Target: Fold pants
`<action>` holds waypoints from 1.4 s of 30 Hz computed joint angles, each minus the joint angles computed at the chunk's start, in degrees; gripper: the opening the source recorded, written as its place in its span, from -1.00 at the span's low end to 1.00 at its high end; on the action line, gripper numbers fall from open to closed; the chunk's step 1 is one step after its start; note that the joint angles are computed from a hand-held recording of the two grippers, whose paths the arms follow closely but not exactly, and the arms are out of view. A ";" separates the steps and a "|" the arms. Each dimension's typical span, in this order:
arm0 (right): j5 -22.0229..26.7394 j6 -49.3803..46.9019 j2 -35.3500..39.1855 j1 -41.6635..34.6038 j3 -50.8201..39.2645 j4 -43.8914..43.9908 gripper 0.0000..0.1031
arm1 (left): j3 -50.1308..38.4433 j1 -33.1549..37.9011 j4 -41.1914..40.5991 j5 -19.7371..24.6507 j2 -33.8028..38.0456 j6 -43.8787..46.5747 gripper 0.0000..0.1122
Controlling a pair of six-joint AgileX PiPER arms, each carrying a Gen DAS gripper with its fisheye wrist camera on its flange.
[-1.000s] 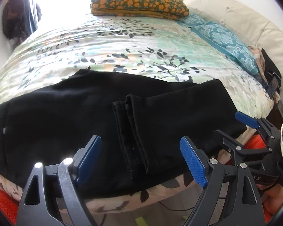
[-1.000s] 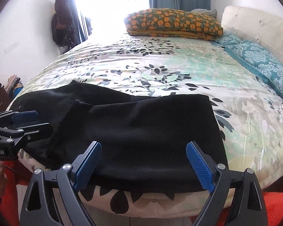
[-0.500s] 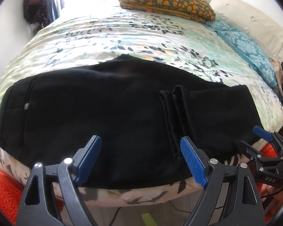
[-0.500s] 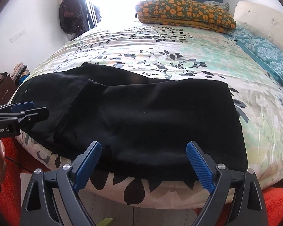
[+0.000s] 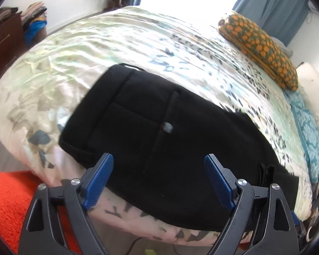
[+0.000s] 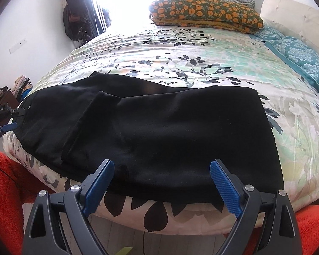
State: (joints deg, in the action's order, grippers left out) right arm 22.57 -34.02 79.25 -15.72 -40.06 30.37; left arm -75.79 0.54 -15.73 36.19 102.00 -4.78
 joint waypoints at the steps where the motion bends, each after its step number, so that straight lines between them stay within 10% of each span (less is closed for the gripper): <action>1: -0.10 -0.01 -0.02 0.13 0.03 0.01 0.77 | -0.49 2.57 -2.11 0.36 0.19 0.20 0.58; 7: -0.16 -0.21 0.08 0.82 0.02 0.29 0.77 | -2.94 16.13 -14.37 0.30 3.92 -0.64 0.61; 20: -0.99 2.89 0.52 2.46 0.06 -2.65 0.77 | -24.13 18.06 -28.91 24.35 24.10 17.91 0.66; 26: -0.64 1.45 0.87 1.28 -0.34 -0.40 0.77 | -21.09 17.34 -26.44 21.22 19.81 14.93 -0.70; 37: 3.05 -6.17 2.35 -4.40 -2.71 11.62 0.77 | -11.26 3.10 -32.14 16.80 -1.77 23.08 -0.76; 42: 23.16 -9.92 7.85 -9.89 -12.09 25.72 0.77 | -3.09 -16.85 -13.36 2.54 -7.04 15.92 -0.76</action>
State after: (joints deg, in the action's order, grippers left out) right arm 45.73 -43.94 87.11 -25.61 -52.15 56.09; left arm -78.87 -16.30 -29.09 38.72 94.96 11.14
